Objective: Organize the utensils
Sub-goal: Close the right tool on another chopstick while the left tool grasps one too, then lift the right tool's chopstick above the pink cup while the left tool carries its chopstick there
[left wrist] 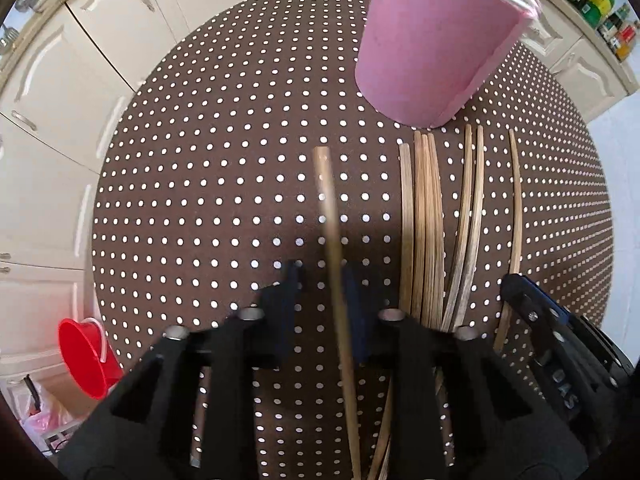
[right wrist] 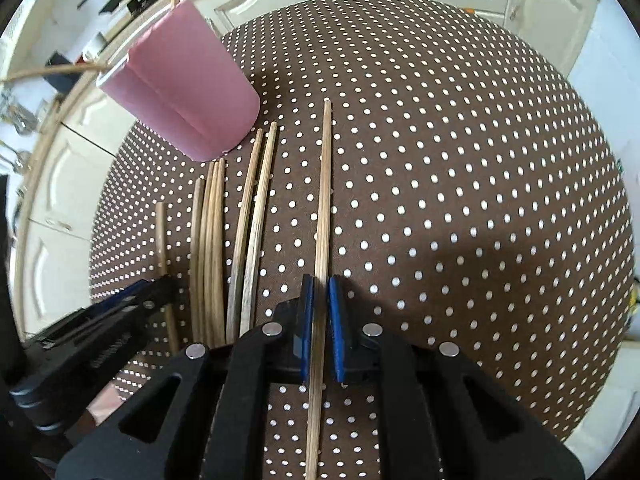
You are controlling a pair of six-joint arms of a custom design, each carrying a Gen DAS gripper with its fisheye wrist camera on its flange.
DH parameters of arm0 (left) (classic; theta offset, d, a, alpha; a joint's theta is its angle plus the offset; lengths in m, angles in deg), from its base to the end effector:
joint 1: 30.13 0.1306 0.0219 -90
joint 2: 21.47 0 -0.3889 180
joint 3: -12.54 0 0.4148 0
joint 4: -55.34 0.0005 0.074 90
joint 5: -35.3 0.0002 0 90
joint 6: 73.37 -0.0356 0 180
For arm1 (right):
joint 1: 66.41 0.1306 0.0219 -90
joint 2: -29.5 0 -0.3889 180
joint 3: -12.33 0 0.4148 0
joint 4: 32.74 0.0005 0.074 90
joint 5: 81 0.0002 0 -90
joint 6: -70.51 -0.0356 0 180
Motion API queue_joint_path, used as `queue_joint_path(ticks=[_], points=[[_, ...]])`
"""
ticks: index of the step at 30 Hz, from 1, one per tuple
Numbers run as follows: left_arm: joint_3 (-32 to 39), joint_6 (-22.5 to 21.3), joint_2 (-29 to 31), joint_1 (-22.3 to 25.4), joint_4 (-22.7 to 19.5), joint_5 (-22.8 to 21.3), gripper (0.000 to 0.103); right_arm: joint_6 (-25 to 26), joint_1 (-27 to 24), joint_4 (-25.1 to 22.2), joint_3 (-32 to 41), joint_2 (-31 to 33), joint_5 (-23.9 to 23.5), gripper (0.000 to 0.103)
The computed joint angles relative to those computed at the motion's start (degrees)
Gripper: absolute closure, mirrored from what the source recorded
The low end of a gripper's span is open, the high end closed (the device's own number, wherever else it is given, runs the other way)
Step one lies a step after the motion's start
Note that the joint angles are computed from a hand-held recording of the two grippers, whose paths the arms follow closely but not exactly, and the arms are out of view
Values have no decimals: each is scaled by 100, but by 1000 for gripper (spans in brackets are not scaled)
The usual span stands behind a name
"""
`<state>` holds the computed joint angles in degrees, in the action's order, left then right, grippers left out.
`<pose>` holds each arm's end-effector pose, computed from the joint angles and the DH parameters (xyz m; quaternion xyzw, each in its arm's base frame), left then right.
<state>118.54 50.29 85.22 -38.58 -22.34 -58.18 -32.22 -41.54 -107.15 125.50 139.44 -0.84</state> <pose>0.5643 -0.0822 0.3908 -0.2200 0.9698 -0.0082 0.1054 0.5453 0.2589 0.4162 -0.1179 0.9759 0.1326 0.1269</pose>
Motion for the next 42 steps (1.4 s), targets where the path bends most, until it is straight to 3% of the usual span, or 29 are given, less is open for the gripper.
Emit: queue_joint_path(ticks=[5, 10, 14, 20, 31, 42], points=[[-6, -264, -33, 147, 53, 255, 96, 58, 161, -50, 254, 168, 291, 97], [-13, -238, -78, 149, 78, 295, 97, -206, 19, 2, 320, 201, -172, 98], [-228, -439, -347, 83, 272, 105, 97, -320, -106, 213, 225, 41, -244, 98], [-132, -461, -541, 36, 224, -190, 97, -525, -193, 549, 209, -189, -326, 98], [5, -338, -1079, 86, 297, -466, 97, -395, -205, 971, 185, -552, -369, 98], [360, -187, -1227, 2, 401, -715, 97, -467, -204, 1198, 472, -732, -431, 98]])
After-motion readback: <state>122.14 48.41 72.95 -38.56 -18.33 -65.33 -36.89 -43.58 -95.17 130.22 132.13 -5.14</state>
